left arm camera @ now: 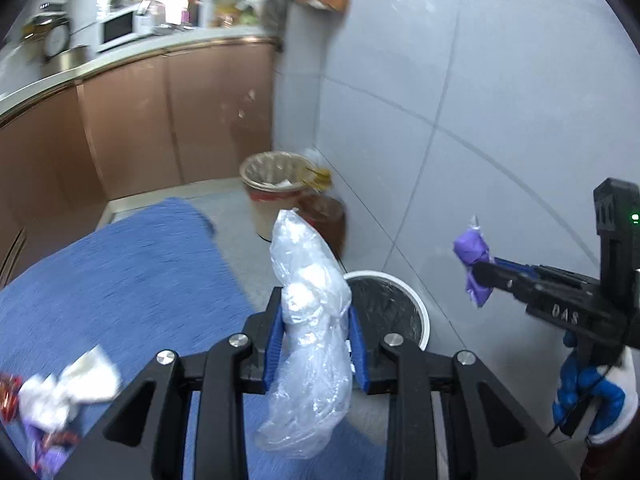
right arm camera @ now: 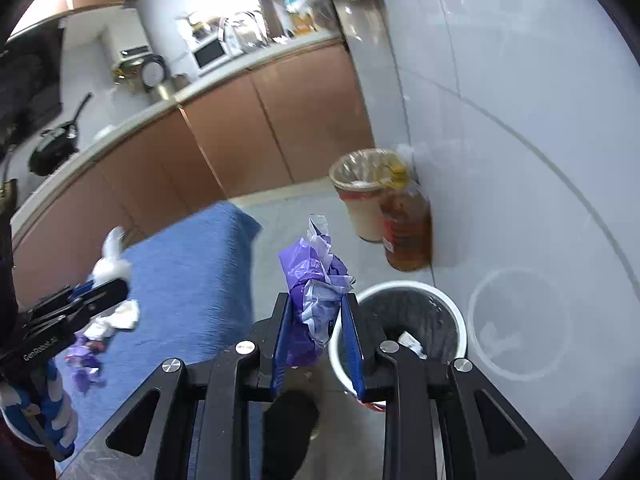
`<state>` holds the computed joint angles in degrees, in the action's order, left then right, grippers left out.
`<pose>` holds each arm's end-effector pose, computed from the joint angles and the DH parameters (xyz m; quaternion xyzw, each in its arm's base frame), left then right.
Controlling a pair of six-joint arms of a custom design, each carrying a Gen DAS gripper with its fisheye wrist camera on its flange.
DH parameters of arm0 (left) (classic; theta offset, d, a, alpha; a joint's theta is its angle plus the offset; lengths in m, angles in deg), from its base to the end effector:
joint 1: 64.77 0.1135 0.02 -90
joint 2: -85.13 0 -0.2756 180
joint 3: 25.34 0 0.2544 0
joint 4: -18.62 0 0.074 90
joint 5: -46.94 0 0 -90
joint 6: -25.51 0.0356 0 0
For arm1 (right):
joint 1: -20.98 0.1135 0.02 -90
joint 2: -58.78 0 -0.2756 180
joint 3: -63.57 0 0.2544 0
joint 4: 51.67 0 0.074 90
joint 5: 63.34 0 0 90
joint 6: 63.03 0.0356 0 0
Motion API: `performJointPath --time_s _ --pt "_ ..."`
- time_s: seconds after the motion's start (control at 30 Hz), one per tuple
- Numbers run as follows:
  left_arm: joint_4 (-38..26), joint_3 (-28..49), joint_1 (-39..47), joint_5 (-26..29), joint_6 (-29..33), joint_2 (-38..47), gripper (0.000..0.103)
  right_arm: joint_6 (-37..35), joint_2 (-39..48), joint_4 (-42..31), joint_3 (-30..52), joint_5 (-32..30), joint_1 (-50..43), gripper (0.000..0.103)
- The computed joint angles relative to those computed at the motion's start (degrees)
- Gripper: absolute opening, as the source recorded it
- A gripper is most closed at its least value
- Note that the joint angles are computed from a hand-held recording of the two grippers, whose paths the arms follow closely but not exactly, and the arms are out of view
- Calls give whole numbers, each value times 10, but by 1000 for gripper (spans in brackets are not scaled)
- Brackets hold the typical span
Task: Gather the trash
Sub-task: 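Carry the plastic bag and purple wrappers over the bin and open both tools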
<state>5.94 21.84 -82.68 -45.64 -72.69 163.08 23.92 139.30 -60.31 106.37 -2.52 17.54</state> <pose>0.2485 -0.0786 0.1775 0.0689 0.9158 -0.0691 0.3895 0.2490 0.0024 0.1536 -0.0906 0.8987 0.2131 0.3724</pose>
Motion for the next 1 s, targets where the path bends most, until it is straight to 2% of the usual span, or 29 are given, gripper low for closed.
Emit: performJointPath --time_s 0.13,0.27,0.4,0.53,0.63,0.67,0.73,1.0 --pt "38 75 -11 23 0 146 28 5 86 28 26 21 2 24" --pt "40 157 -17 44 -6 255 28 11 149 53 45 31 -4 24" --pt "27 224 -23 56 -15 328 29 22 205 72 65 44 -6 24" --pt "15 283 -33 60 -32 394 32 26 254 96 87 85 5 26" --pt "14 307 -31 68 -43 420 47 27 292 114 99 104 6 31" --pt "15 312 -30 67 -45 425 51 31 297 118 99 109 8 36" --pt "18 316 -29 69 -45 429 52 35 310 121 103 119 8 41" --pt "45 249 -21 55 -58 359 52 31 268 115 80 125 14 42"
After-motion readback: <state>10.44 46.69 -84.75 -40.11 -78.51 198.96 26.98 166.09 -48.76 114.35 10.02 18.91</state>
